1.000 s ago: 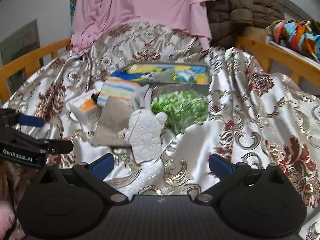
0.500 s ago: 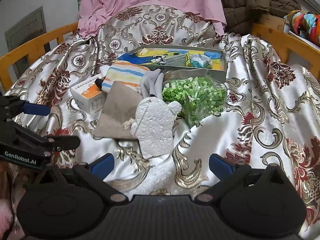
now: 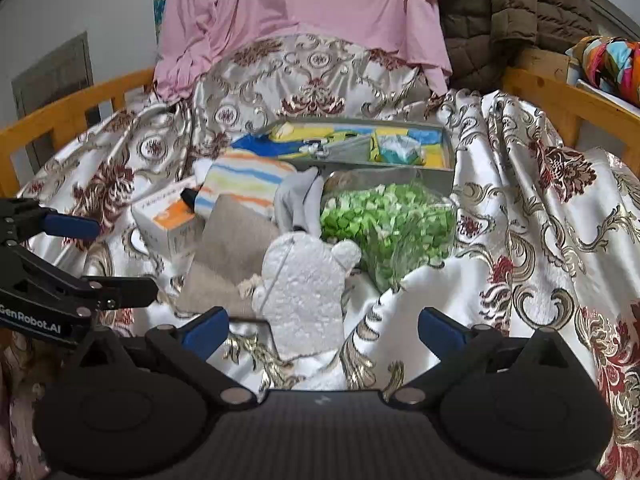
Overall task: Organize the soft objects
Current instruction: 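Grasp the beige burlap pouch with the left tool while the right tool grasps the white mitt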
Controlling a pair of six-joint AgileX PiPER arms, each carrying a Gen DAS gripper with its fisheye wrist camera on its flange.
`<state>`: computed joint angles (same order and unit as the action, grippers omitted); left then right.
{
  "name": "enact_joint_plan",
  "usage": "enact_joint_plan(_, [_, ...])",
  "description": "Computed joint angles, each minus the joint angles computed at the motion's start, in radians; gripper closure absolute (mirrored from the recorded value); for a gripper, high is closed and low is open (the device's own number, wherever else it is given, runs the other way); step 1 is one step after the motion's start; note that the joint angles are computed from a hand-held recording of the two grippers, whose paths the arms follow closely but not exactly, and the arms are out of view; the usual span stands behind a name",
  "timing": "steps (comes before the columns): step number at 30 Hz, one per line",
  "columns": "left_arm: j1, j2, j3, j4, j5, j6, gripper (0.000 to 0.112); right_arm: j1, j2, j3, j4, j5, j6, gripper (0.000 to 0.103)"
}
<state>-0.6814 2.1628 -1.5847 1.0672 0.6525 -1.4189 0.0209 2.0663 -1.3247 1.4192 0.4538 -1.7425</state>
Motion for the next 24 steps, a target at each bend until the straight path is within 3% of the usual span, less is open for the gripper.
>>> enact_joint_plan(6, [0.066,0.008,-0.003,0.05,-0.141,-0.085,0.01,0.001,0.045,-0.034,0.092,0.023,-0.073,0.001])
enact_joint_plan(12, [0.116,0.052,-0.058,0.013,-0.247,-0.029,0.013,0.007,0.078,-0.061,0.161,0.036,-0.137,0.002])
enact_joint_plan(17, [0.158,0.096,-0.112,-0.123,-0.32,0.111,0.026,0.021,0.098,-0.073,0.241,0.022,-0.224,0.008])
enact_joint_plan(24, [0.191,0.136,-0.162,-0.462,-0.378,0.44,0.034,0.016,0.145,-0.142,0.124,0.071,-0.092,0.013])
